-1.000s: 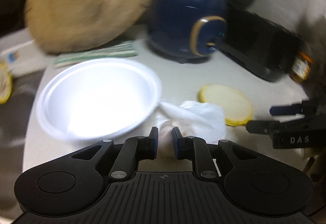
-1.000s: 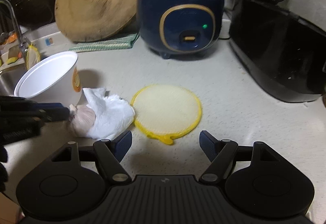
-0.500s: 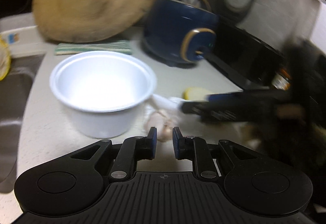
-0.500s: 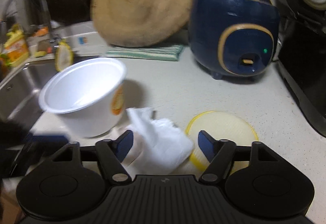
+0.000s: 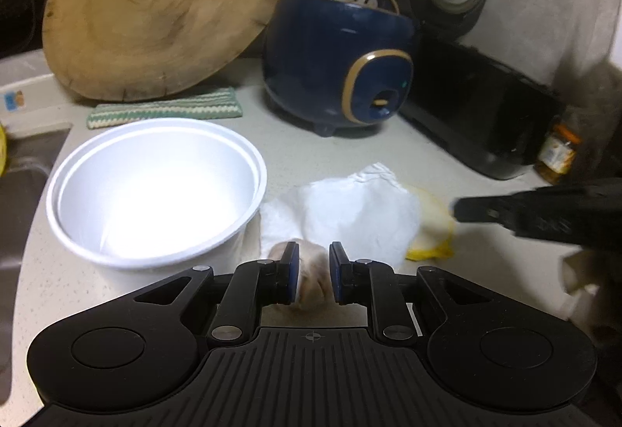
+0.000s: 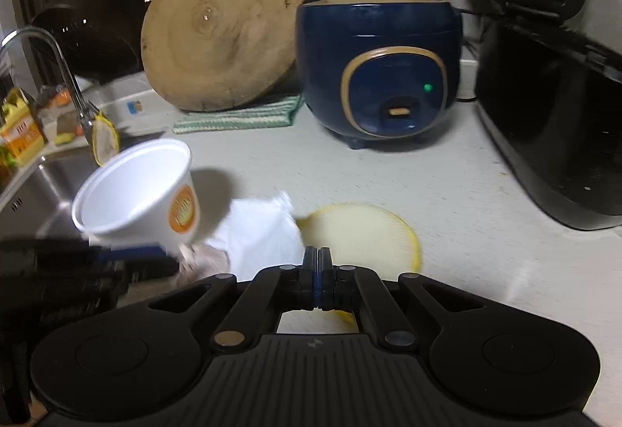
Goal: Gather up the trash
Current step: 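Position the right tool over the garlic bulb beside the white tissue, then grasp the garlic bulb with the right tool while the left tool grips the white cup rim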
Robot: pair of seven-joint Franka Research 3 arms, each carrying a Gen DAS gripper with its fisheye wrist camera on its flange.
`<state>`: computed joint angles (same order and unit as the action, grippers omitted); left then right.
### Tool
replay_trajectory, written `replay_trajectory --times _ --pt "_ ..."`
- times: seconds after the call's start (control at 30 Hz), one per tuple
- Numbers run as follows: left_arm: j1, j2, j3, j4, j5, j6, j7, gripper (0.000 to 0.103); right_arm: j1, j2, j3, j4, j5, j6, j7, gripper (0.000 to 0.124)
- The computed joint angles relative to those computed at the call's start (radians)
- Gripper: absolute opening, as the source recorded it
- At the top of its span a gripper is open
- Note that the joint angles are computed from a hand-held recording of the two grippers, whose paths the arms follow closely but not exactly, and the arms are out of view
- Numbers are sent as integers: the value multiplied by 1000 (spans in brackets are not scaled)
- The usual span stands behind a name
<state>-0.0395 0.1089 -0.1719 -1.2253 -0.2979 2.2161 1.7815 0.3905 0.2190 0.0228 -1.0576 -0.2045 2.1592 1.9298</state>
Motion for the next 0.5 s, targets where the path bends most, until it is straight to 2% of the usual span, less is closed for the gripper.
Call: replay_trajectory --times 0.1,0.17,0.2,0.27,0.3,0.33,0.47,0.5 --pt "-17 28 -8 22 49 19 4 20 -9 -32 4 -48 13 19 -4 1" --pt "-28 32 -12 9 88 58 12 22 -25 -39 20 -60 80 41 -59 3" --pt "-34 33 -13 2 114 76 16 22 -29 -46 27 -76 105 58 -89 8" --pt "-38 33 -13 1 144 83 25 22 -26 -35 34 -74 122 77 -128 33" --pt "-37 32 -12 3 155 75 23 22 -19 -25 32 -71 111 87 -122 50" --pt "-37 26 -9 0 169 65 20 22 -12 -12 29 -61 102 95 -108 55" --pt "-18 -3 5 -21 170 9 19 39 -5 119 25 108 154 36 -92 55" --pt "-12 -16 9 -35 161 6 18 40 0 166 22 177 162 2 -94 55"
